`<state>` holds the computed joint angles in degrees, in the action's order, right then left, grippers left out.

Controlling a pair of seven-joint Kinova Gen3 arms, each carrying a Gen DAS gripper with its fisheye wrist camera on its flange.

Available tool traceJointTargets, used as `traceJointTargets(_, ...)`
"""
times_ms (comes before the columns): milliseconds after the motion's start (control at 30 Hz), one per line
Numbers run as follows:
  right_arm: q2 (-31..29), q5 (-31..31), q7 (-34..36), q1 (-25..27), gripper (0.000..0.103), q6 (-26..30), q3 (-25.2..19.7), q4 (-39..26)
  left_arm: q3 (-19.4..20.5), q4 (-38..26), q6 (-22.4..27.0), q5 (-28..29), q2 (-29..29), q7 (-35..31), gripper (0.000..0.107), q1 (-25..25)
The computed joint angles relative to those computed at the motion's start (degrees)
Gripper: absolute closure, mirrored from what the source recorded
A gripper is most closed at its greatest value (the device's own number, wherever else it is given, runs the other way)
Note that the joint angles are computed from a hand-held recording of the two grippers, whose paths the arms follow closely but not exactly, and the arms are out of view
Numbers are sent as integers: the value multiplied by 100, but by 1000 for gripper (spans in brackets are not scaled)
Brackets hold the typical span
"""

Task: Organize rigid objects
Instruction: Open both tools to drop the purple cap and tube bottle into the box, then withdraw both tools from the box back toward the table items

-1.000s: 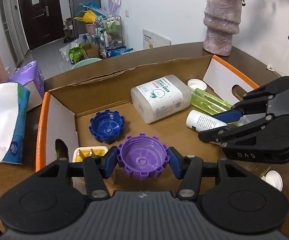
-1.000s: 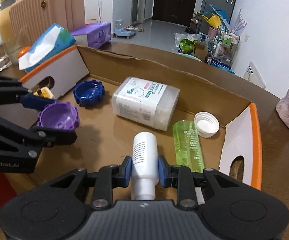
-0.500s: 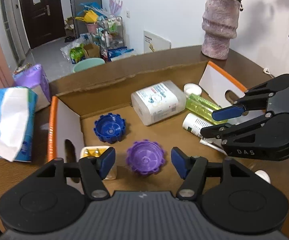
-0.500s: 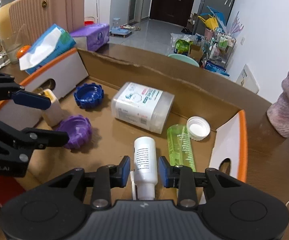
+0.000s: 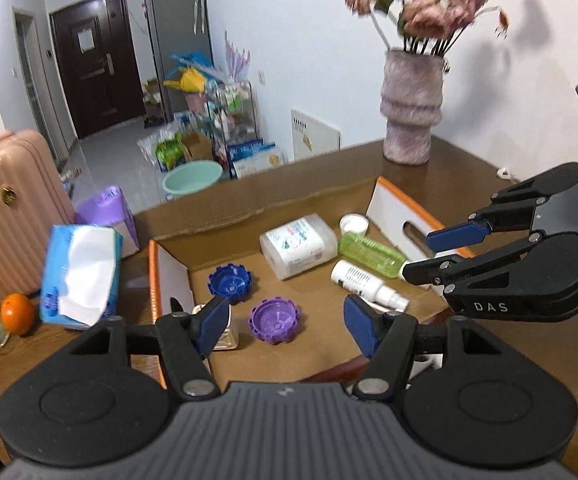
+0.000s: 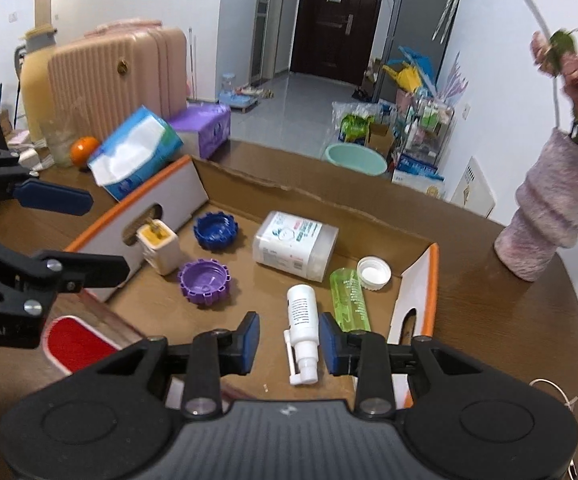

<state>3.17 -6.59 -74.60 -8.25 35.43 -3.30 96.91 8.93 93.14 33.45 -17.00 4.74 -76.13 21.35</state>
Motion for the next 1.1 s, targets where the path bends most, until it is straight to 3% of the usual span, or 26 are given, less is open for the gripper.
traceJointTargets(67,-261,-79,0,3,72,-87,-8,185,314,242,-122,-364,-287,466,39,-166)
traceJointTargets(200,-870,-573,142,-23,72,-581,80,811,1376,937,-588,-1150,-896,1398,34,-1027)
traceJointTargets(333,-1417,-678,-60,-158,71,-1194,108,1511,2438,1570,-1024,-1443,-1539,2330,32,-2018)
traceJointTargets(433,-1846,-790,-378,-330,64,-1885,184,2164,3087,2174,-1586,-1574,-2224,3029,22,-2815)
traceJointTargets(500,-2143,-683,-822,-104,54,-2352,-87,2594,3453,2551,-1912,-1644,-2755,3495,18,-3336)
traceJointTargets(567,-2431,-567,-1257,306,45,-2818,-514,3017,3568,2901,-2216,-1710,-3217,3961,11,-3579)
traceJointTargets(633,-2644,-520,-1575,555,42,-3163,-782,3357,3475,3180,-2383,-1923,-3518,4427,6,-3490)
traceJointTargets(933,-3692,-233,-2522,787,30,-3471,-1271,4377,3473,3925,-1943,-3305,-4405,6475,4,-2899)
traceJointTargets(1100,-4652,-108,-2926,854,24,-2988,-1573,4708,3580,4208,-1533,-2868,-5092,6420,4,-2556)
